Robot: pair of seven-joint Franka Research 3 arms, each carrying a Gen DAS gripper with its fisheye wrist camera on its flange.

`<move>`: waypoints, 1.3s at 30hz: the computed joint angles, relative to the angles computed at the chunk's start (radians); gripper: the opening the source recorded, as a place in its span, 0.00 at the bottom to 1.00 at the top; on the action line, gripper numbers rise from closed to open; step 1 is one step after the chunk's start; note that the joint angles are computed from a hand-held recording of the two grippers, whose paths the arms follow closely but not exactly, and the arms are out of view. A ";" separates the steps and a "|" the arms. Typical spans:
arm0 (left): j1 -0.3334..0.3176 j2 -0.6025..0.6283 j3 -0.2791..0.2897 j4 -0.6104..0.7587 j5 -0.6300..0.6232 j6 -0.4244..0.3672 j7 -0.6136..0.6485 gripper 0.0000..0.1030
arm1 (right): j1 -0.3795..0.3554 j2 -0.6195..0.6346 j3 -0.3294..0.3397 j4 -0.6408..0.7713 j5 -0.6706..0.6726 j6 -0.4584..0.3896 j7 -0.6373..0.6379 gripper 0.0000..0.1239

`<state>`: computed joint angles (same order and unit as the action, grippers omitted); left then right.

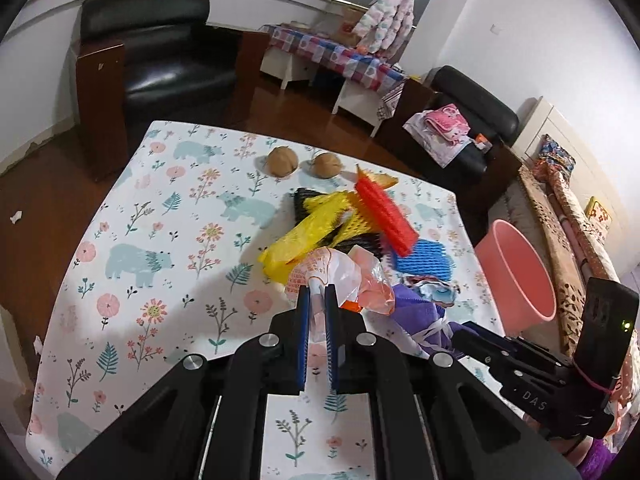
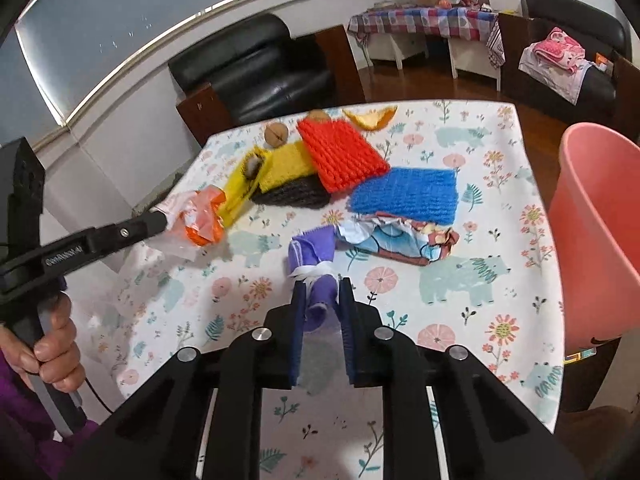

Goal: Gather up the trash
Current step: 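Carry the purple bundle and plastic bag in both grippers over the pink bucket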

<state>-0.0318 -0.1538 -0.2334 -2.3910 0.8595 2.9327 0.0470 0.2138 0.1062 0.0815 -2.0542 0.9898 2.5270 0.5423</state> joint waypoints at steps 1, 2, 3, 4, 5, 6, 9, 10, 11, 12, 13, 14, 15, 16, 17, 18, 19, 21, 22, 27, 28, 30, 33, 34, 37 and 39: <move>-0.002 0.001 -0.003 0.006 0.003 0.000 0.002 0.06 | -0.004 -0.012 -0.001 -0.008 0.021 0.000 -0.014 0.14; -0.003 0.001 -0.004 0.008 0.006 0.001 0.003 0.06 | -0.007 -0.021 -0.003 -0.011 0.037 0.001 -0.023 0.14; -0.006 0.004 -0.004 0.014 0.006 0.001 0.008 0.06 | -0.008 -0.025 -0.005 -0.011 0.049 0.004 -0.029 0.14; -0.010 0.009 -0.006 0.024 0.006 0.000 0.016 0.06 | -0.011 -0.035 -0.008 -0.016 0.071 0.007 -0.038 0.14; -0.012 0.013 -0.006 0.031 0.007 0.001 0.021 0.06 | -0.012 -0.034 -0.011 -0.010 0.078 0.008 -0.037 0.14; -0.016 0.019 -0.006 0.041 0.006 0.000 0.029 0.06 | -0.014 -0.036 -0.015 -0.008 0.086 0.009 -0.038 0.14; -0.028 0.039 -0.005 0.073 0.011 -0.001 0.048 0.06 | -0.019 -0.048 -0.024 -0.009 0.110 0.031 -0.037 0.14; -0.033 0.046 -0.004 0.085 0.015 0.000 0.054 0.06 | -0.023 -0.052 -0.028 -0.009 0.121 0.041 -0.038 0.14; -0.037 0.052 -0.003 0.095 0.020 0.000 0.056 0.06 | -0.024 -0.053 -0.030 -0.007 0.127 0.045 -0.039 0.14; -0.041 0.059 -0.002 0.106 0.023 0.000 0.060 0.06 | -0.027 -0.055 -0.032 -0.007 0.135 0.049 -0.041 0.14; -0.047 0.066 -0.001 0.119 0.026 -0.001 0.066 0.06 | -0.030 -0.057 -0.036 -0.005 0.146 0.055 -0.043 0.14; -0.052 0.073 0.001 0.130 0.028 -0.002 0.071 0.06 | -0.032 -0.057 -0.038 -0.003 0.151 0.059 -0.042 0.14; -0.058 0.078 0.003 0.139 0.028 -0.003 0.076 0.06 | -0.035 -0.058 -0.040 -0.002 0.156 0.063 -0.042 0.14; -0.064 0.086 0.005 0.151 0.024 -0.003 0.086 0.06 | -0.038 -0.059 -0.042 0.000 0.163 0.069 -0.041 0.14; -0.070 0.093 0.007 0.162 0.024 -0.003 0.094 0.06 | -0.041 -0.059 -0.045 0.003 0.171 0.082 -0.042 0.14; -0.076 0.100 0.010 0.174 0.023 -0.004 0.103 0.06 | -0.042 -0.058 -0.046 0.005 0.175 0.090 -0.044 0.14; -0.082 0.110 0.011 0.188 0.019 -0.005 0.115 0.06 | -0.045 -0.058 -0.047 0.008 0.183 0.107 -0.045 0.14; -0.097 0.134 0.015 0.221 0.003 -0.005 0.147 0.06 | -0.050 -0.055 -0.050 0.015 0.197 0.138 -0.043 0.14; -0.104 0.143 0.018 0.233 -0.001 -0.005 0.157 0.06 | -0.053 -0.053 -0.051 0.020 0.205 0.157 -0.040 0.14; -0.145 0.211 0.032 0.324 -0.052 0.003 0.250 0.06 | -0.073 -0.030 -0.058 0.056 0.225 0.248 -0.007 0.14; -0.154 0.227 0.034 0.348 -0.061 0.003 0.271 0.06 | -0.077 -0.025 -0.057 0.061 0.225 0.261 -0.001 0.14; -0.175 0.268 0.037 0.406 -0.080 -0.002 0.318 0.06 | -0.083 -0.010 -0.058 0.077 0.201 0.306 0.036 0.14; -0.208 0.323 0.046 0.483 -0.107 -0.013 0.379 0.06 | -0.094 0.023 -0.061 0.099 0.122 0.374 0.133 0.14; -0.220 0.348 0.047 0.517 -0.121 -0.019 0.405 0.06 | -0.100 0.034 -0.062 0.106 0.096 0.387 0.163 0.14; -0.248 0.426 0.044 0.621 -0.189 -0.040 0.500 0.06 | -0.113 0.075 -0.068 0.128 -0.013 0.420 0.274 0.14; -0.271 0.491 0.041 0.706 -0.232 -0.065 0.564 0.06 | -0.124 0.095 -0.065 0.137 -0.075 0.433 0.329 0.14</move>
